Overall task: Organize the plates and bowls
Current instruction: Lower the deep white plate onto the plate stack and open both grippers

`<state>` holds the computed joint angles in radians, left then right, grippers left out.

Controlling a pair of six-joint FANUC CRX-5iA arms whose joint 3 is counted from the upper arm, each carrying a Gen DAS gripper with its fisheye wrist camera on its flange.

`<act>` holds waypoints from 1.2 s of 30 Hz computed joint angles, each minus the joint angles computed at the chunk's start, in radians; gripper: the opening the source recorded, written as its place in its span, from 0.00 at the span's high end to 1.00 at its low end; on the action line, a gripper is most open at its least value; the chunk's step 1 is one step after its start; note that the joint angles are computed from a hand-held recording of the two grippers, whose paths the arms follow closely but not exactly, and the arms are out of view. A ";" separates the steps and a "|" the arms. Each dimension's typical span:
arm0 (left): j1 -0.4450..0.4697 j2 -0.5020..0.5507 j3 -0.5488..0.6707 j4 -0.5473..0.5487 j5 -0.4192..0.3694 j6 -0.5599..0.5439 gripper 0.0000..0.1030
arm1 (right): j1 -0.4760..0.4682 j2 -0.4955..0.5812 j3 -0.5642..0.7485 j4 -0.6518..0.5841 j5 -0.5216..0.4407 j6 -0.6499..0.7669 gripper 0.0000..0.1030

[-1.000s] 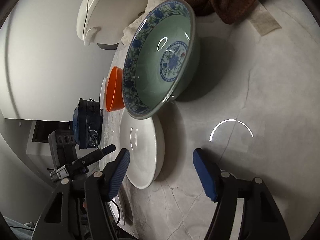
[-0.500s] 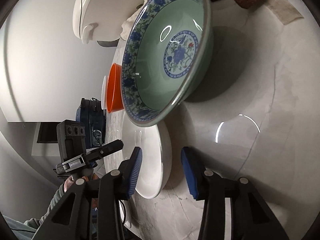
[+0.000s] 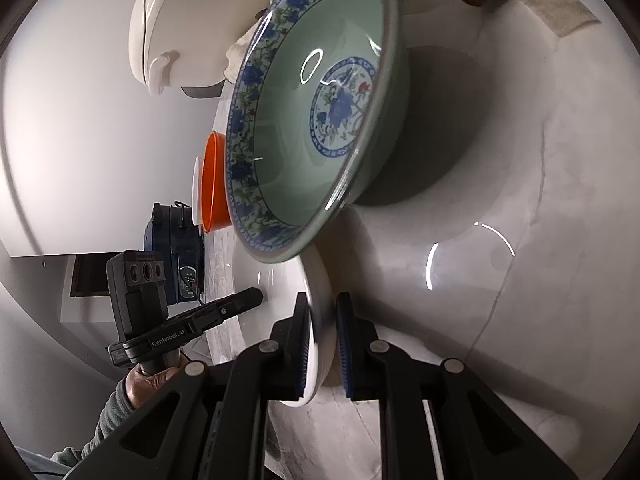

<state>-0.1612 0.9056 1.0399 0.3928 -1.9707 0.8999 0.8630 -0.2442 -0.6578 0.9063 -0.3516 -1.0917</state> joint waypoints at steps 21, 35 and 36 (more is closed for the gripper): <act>0.145 -0.237 -0.317 0.082 0.128 0.012 0.93 | 0.030 0.089 0.229 -0.306 -0.067 0.428 0.85; 0.505 -0.392 -0.389 0.126 0.178 0.052 0.93 | -0.051 0.486 0.982 -1.136 -0.314 1.526 0.85; 0.534 -0.402 -0.394 0.123 0.183 0.053 0.93 | -0.057 0.528 1.051 -1.182 -0.349 1.585 0.85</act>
